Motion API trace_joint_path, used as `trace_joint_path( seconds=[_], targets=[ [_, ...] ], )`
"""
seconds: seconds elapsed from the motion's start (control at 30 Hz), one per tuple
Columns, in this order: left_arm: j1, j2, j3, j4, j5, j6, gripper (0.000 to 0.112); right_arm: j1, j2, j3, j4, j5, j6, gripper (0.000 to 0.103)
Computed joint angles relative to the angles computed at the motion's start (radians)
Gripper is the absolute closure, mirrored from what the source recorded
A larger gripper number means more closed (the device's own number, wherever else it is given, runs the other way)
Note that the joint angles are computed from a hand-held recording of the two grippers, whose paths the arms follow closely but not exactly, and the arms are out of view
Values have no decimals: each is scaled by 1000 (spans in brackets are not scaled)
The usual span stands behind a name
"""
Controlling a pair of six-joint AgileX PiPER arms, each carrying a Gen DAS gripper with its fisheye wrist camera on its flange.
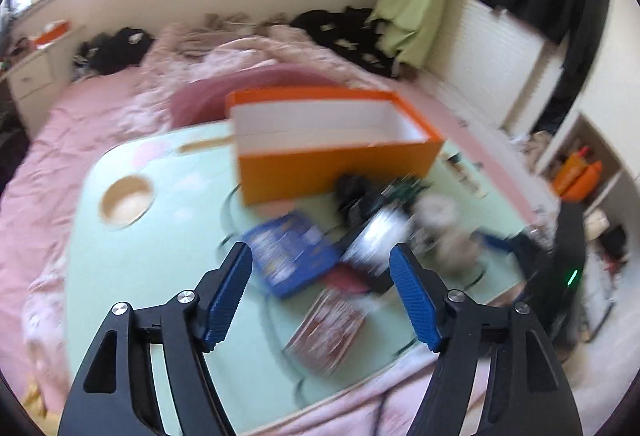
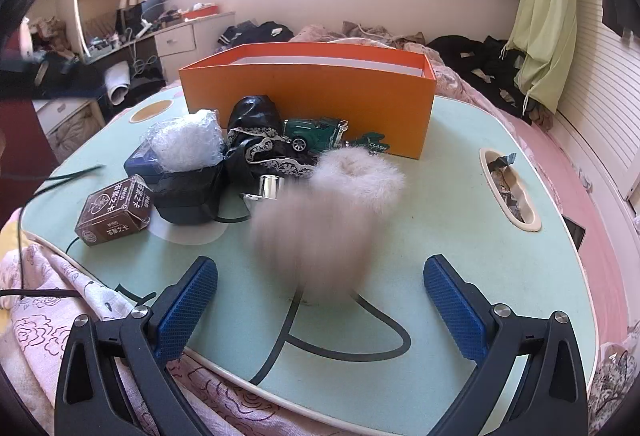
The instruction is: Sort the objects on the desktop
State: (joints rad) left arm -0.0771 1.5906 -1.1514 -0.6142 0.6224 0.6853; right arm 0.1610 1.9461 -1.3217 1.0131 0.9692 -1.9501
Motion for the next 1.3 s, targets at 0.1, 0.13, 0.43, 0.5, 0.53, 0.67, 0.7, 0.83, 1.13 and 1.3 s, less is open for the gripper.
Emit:
trace_joint_path(
  seconds=[0.1,0.13,0.43,0.5,0.53,0.67,0.7,0.83,1.13,1.3],
  targets=[
    [33,-13,123,-117,-45,141,41,-2,6,-9,-5,12,-4,0],
    [38,-6,140,-131,-50,169,41,-2,8,-12,-5,13,-4,0],
    [-157,57,218,111,-321,-27,11,-6,21,-35,-21,53,-16,0],
    [-145,73,209,44,-310,34,9,-7,27,-43,-26,63,-20,0],
    [-141,76,207,24,-310,52,9,-8,23,-40,-26,63,-22,0],
    [-129,71,225,-56,-321,142,9,-10,43,-69,-39,96,-31,0],
    [-129,68,229,-61,-323,147,9,-10,39,-65,-39,96,-31,0],
    [-127,62,234,-63,-321,151,10,-11,45,-74,-44,109,-36,0],
    [-128,65,230,-63,-319,150,9,-12,53,-86,-51,126,-42,0],
    [-128,65,230,-63,-318,151,9,-12,56,-91,-54,133,-44,0]
  ],
)
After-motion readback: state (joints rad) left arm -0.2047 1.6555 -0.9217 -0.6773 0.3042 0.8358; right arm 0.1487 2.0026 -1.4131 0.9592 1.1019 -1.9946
